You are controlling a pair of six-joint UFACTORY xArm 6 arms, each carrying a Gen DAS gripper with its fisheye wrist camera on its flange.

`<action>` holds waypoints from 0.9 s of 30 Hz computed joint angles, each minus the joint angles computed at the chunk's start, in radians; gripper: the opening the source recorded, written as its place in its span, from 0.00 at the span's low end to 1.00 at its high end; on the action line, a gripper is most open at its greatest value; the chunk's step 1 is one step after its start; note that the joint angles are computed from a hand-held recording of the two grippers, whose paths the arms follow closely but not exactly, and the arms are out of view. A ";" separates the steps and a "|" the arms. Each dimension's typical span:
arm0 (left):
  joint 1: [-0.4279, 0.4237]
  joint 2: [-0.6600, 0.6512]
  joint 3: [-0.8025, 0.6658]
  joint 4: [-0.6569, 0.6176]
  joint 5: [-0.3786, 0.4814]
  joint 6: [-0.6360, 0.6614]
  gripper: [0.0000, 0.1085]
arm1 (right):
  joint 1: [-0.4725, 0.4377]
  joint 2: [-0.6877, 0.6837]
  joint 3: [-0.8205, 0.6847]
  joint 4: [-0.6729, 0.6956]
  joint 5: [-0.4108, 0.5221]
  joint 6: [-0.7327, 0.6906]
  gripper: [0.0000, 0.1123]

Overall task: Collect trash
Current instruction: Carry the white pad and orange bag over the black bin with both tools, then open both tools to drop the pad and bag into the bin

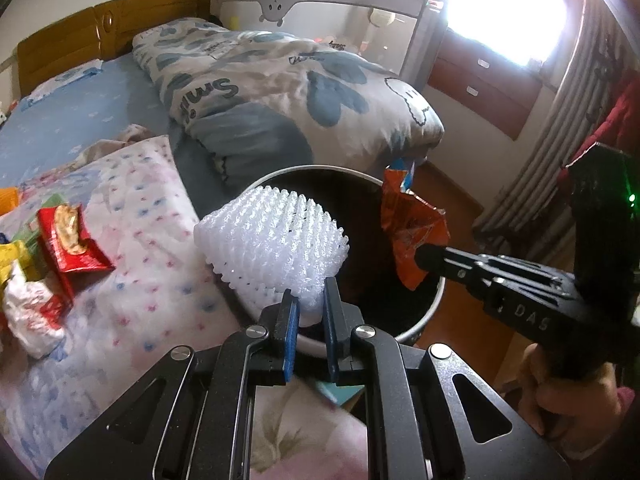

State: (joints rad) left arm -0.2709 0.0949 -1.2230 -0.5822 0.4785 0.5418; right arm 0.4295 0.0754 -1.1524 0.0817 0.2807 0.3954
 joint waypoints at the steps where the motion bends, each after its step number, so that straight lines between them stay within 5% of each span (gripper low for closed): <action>1: -0.002 0.008 -0.009 0.005 0.001 -0.004 0.10 | -0.003 0.006 -0.006 0.016 0.003 -0.014 0.00; 9: -0.005 0.064 -0.062 0.025 0.020 -0.020 0.11 | -0.018 0.037 -0.036 0.056 0.022 -0.054 0.01; 11: -0.003 0.070 -0.066 0.034 0.029 -0.026 0.19 | -0.021 0.043 -0.044 0.064 0.030 -0.063 0.06; 13: -0.001 0.071 -0.065 0.052 0.029 -0.050 0.45 | -0.025 0.047 -0.049 0.054 0.038 -0.047 0.06; 16: 0.003 0.048 -0.033 0.047 0.003 -0.050 0.56 | -0.031 0.045 -0.047 0.042 0.044 -0.024 0.09; 18: 0.009 0.028 -0.005 0.063 -0.003 -0.064 0.58 | -0.035 0.036 -0.035 0.009 0.037 0.013 0.20; 20: 0.018 -0.001 0.040 0.072 -0.024 -0.076 0.60 | -0.034 0.018 -0.010 -0.013 0.008 0.048 0.42; 27: 0.074 -0.120 0.216 0.103 -0.097 -0.150 0.64 | 0.002 -0.010 0.023 -0.126 -0.051 0.170 0.63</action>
State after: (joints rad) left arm -0.1965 -0.0252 -1.0073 -0.4791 0.3811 0.3921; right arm 0.4319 0.0652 -1.1296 -0.0443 0.2297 0.5655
